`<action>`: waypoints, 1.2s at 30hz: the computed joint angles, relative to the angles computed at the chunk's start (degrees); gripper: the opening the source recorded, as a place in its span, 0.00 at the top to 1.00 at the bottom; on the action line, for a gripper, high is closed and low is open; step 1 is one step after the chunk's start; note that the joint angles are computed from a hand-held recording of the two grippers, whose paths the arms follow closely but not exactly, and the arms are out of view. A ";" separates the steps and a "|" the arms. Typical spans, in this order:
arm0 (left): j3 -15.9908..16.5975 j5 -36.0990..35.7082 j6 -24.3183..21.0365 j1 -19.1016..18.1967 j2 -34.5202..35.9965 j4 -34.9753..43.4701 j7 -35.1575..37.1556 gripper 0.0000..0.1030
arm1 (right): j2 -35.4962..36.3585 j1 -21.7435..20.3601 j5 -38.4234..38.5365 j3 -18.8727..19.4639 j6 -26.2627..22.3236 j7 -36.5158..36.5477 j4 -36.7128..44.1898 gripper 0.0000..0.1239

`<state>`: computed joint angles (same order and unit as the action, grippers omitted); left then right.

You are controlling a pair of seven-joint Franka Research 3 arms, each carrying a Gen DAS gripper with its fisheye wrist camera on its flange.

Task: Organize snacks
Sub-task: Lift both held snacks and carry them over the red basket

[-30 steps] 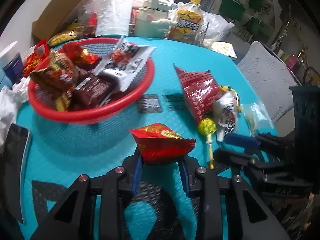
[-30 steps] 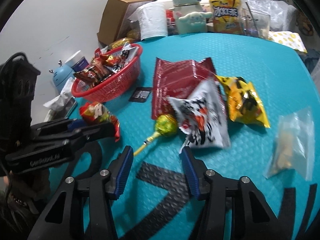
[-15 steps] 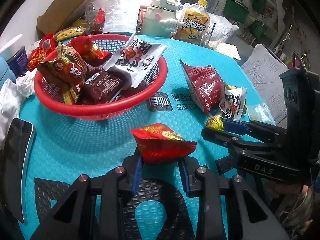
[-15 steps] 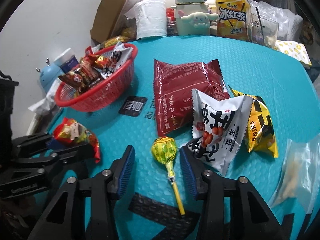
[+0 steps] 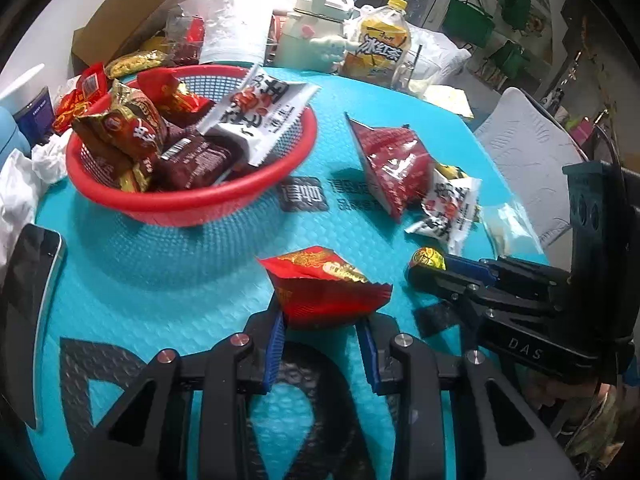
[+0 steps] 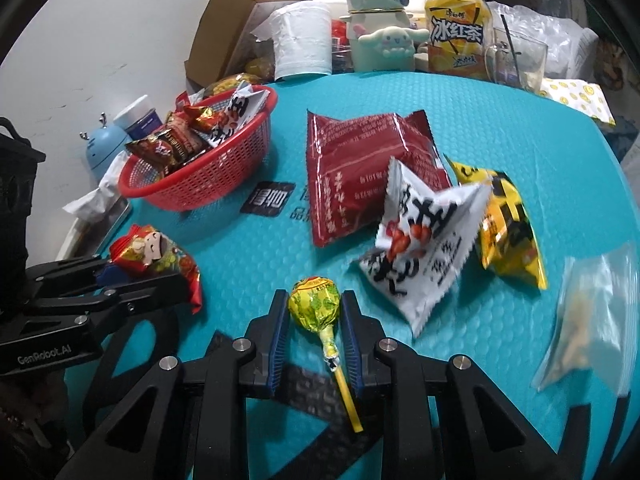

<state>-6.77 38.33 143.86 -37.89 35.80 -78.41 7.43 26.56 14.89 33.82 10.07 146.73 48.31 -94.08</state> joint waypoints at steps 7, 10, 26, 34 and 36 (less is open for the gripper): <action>-0.31 0.04 -0.60 -1.20 0.61 1.40 0.51 0.69 | -3.76 -1.31 3.60 0.55 0.90 -2.82 -4.99 0.79; -0.33 0.17 -0.86 -1.80 0.80 2.01 0.71 0.69 | -5.04 -1.51 5.18 0.52 1.03 -3.88 -6.46 0.80; 0.40 3.50 -1.99 -4.76 -0.60 2.43 -1.10 0.69 | -13.30 -1.76 15.73 -0.43 -0.24 -13.18 -14.70 0.79; 0.73 8.54 -3.48 -6.07 -2.94 1.12 -4.88 0.69 | -17.19 -0.77 21.24 -1.47 -1.23 -17.95 -17.34 0.79; 0.86 10.11 -3.79 -6.31 -3.80 0.45 -6.27 0.69 | -18.07 -0.34 22.16 -1.70 -1.01 -19.13 -17.80 0.79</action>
